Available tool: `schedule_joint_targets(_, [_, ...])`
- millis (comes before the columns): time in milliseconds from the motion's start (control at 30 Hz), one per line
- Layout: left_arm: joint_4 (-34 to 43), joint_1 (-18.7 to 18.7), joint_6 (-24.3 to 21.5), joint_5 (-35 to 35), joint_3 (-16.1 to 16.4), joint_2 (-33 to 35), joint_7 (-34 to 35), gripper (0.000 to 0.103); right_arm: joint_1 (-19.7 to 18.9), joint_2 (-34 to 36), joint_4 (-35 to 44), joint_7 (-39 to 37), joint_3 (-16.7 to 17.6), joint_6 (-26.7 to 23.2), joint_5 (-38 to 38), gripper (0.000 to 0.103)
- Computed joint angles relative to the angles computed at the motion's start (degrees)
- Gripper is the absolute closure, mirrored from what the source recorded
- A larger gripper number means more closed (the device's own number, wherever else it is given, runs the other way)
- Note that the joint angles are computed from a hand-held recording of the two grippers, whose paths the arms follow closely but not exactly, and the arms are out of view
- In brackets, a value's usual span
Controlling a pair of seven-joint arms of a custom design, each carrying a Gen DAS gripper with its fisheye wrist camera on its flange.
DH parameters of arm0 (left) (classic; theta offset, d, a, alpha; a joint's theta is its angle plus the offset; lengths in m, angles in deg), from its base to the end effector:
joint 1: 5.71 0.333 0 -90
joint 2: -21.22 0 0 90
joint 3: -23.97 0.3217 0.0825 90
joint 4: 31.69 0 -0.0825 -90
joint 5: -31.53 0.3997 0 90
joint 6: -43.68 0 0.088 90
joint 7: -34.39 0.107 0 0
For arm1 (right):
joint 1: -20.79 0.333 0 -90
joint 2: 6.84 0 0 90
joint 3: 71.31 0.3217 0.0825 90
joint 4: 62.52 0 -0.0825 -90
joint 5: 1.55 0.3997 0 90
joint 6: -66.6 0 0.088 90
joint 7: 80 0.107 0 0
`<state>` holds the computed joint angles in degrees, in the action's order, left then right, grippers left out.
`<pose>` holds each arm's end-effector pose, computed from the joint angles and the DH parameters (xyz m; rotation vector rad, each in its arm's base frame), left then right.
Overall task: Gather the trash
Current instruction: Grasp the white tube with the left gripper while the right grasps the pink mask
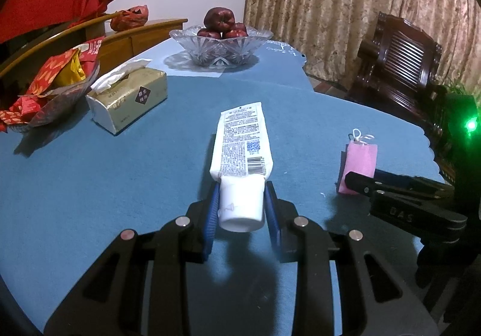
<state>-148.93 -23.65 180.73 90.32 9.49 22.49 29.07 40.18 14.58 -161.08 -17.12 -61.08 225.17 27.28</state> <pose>0.5104 -0.3146 0.4650 -2.0158 1.2976 -0.6800 0.6384 0.3210 0.4430 -2.0869 1.1721 -0.2108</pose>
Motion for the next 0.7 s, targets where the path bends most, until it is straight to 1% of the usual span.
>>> schedule_joint_targets(33, [0.07,-0.07,-0.13,-0.02,-0.06,-0.06,0.01,0.075,-0.56,-0.38,-0.41,-1.26,0.66,0.05,0.90,0.069])
schedule_joint_targets(67, [0.23,-0.18,-0.39,-0.03,-0.15,-0.10,0.10,0.075,-0.98,-0.58,-0.48,-2.14,1.10,-0.27,1.78,0.077])
schedule_joint_targets(133, [0.71,-0.44,-1.13,-0.05,-0.36,-0.05,0.44,0.075,-1.88,-1.46,-1.04,-3.97,1.80,-0.88,4.02,0.082])
schedule_joint_targets(267, [1.58,-0.87,-1.86,-0.03,-0.61,0.12,1.12,0.075,-2.22,-2.98,-1.88,-6.51,1.87,-0.74,6.79,0.087])
schedule_joint_targets(400, [2.61,-1.65,-2.64,0.18,-0.99,0.23,1.25,0.075,-3.35,-6.29,-4.53,-11.01,2.33,-0.47,11.72,0.090])
schedule_joint_targets(500, [3.39,-2.33,-2.96,0.32,-1.34,0.26,1.39,0.075,-3.70,-9.15,-6.92,-14.48,2.04,-0.34,15.74,0.092])
schedule_joint_targets(600, [4.03,-3.08,-3.37,0.55,-1.73,0.16,1.25,0.075,-3.81,-12.97,-10.39,-18.76,1.32,-0.14,20.63,0.093])
schedule_joint_targets(700, [5.00,-4.09,-4.35,0.71,-2.37,0.07,1.12,0.075,-3.17,-16.43,-13.40,-21.98,-0.17,-0.16,24.73,0.094])
